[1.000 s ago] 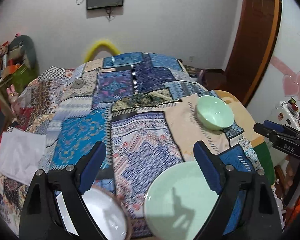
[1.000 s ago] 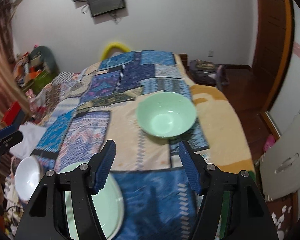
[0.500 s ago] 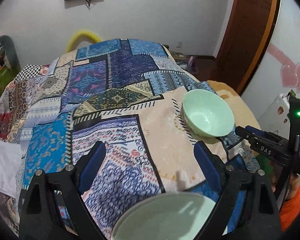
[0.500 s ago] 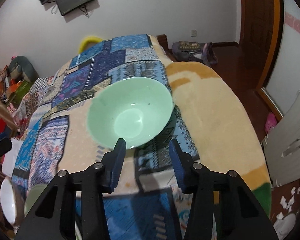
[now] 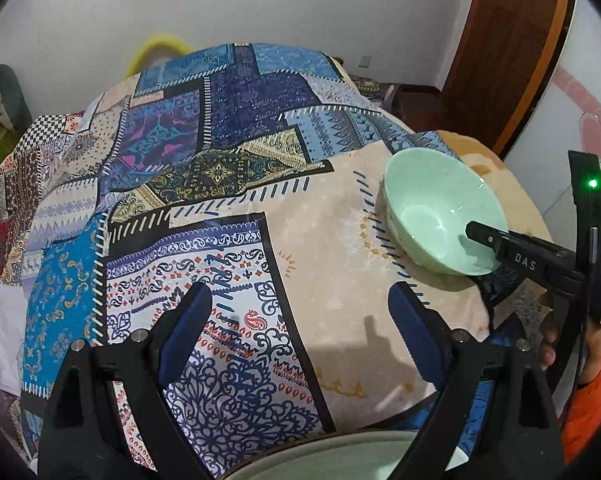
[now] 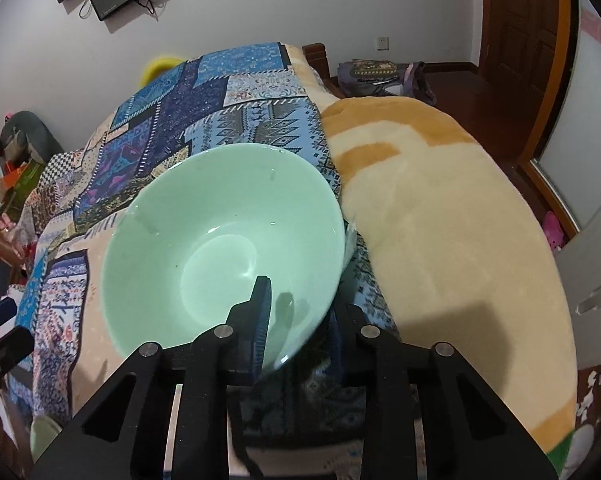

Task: Organize plates and bowls
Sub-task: 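Lift the mint green bowl and pass it into the left tool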

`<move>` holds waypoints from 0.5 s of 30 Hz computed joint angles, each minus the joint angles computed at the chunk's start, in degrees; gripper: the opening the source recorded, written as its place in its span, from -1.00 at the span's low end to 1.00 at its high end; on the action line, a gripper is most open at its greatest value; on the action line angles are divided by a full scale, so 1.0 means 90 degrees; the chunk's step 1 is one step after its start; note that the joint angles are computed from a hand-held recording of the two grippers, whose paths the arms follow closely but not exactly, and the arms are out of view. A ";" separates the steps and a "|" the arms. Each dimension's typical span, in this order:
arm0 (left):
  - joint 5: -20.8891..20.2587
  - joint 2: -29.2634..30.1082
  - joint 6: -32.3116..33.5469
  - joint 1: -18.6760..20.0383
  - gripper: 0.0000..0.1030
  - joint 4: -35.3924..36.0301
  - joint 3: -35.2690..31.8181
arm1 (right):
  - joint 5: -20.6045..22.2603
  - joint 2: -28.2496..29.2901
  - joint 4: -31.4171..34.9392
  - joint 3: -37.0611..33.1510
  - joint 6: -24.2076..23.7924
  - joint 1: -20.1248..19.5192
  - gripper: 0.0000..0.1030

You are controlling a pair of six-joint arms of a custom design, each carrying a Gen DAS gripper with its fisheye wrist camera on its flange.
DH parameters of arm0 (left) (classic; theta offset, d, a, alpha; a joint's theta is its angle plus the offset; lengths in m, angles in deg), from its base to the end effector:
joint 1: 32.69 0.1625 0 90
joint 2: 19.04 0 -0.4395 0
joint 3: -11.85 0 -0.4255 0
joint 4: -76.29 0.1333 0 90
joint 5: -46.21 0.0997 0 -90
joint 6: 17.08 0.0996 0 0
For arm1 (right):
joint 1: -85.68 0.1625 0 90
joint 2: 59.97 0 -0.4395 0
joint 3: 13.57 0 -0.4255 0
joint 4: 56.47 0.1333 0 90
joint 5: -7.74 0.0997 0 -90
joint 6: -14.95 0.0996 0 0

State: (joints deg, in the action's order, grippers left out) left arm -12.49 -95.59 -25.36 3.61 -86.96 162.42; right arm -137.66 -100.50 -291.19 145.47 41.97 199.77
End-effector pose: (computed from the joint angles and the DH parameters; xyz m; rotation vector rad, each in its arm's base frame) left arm -0.1467 -0.3373 0.0945 1.0249 2.4360 -0.3660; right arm 0.1470 -0.2031 0.0675 -0.3346 -2.2566 0.9884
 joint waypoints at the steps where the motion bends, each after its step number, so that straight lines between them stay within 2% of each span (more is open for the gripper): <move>1: 0.0003 0.0052 0.0014 0.0018 0.76 -0.0029 -0.0014 | -0.0060 0.0022 0.0022 -0.0034 -0.0051 0.0024 -0.60; 7: -0.0033 0.0198 -0.0022 0.0099 0.76 -0.0182 -0.0070 | 0.0152 0.0078 -0.0052 -0.0099 -0.0514 0.0154 -0.63; 15: -0.0084 0.0336 -0.0113 0.0197 0.73 -0.0136 -0.0166 | 0.0555 -0.0058 0.0733 -0.0177 -0.0519 0.0598 -0.63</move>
State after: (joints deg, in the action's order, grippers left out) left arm -13.25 -92.57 -26.38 5.38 -88.19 160.93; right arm -132.66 -101.03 -284.59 143.88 37.30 205.15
